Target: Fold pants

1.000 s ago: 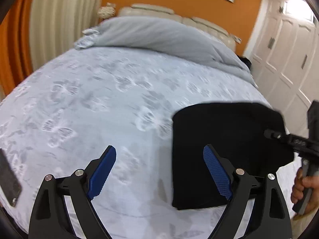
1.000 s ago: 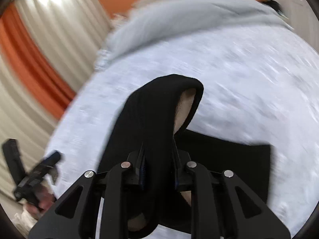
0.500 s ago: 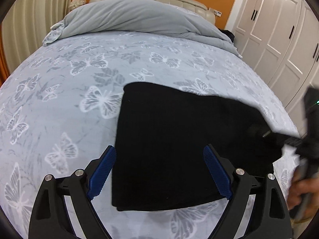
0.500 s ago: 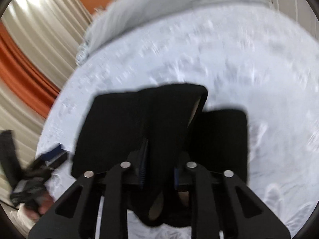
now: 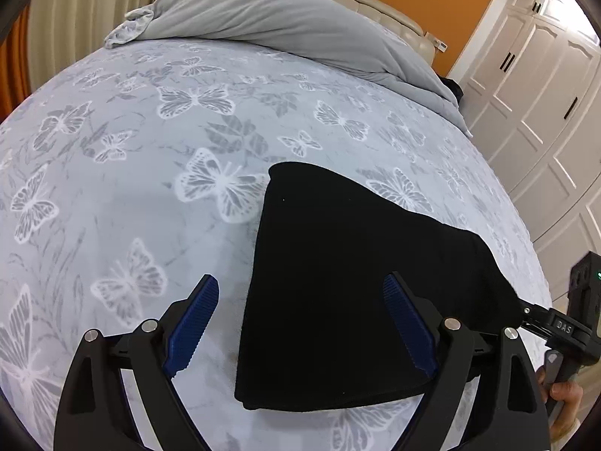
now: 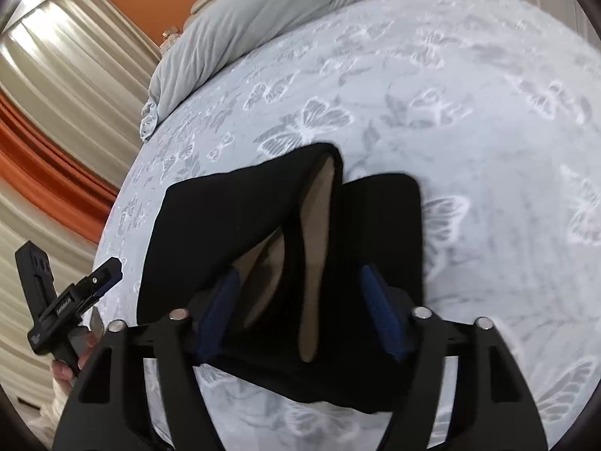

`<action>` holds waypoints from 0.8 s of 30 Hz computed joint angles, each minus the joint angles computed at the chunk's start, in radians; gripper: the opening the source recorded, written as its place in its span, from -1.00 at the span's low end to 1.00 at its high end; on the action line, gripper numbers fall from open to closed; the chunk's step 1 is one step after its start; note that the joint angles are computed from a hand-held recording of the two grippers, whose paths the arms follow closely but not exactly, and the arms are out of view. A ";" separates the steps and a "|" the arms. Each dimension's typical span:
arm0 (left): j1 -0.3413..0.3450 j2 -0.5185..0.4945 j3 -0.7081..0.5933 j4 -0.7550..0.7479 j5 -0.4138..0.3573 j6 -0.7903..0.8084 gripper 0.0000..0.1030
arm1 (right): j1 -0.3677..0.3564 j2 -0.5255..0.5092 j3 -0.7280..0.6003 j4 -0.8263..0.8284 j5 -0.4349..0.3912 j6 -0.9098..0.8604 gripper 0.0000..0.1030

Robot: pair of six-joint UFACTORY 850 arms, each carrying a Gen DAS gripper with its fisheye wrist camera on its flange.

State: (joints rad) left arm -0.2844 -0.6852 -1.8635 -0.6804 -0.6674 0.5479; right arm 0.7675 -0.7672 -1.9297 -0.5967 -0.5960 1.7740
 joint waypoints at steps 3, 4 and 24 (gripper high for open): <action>-0.005 0.002 0.003 0.009 -0.006 0.005 0.68 | 0.004 -0.025 -0.053 -0.025 -0.044 0.029 0.28; -0.005 0.004 0.003 0.009 -0.007 0.006 0.68 | 0.010 -0.009 -0.040 -0.068 -0.045 0.074 0.28; 0.000 -0.025 -0.028 -0.011 -0.068 0.016 0.69 | 0.055 -0.075 -0.171 -0.051 -0.288 -0.083 -0.42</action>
State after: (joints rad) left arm -0.2839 -0.7105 -1.8913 -0.6916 -0.7358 0.5639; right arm 0.8229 -0.8418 -2.1010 -0.6482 -0.8837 1.6907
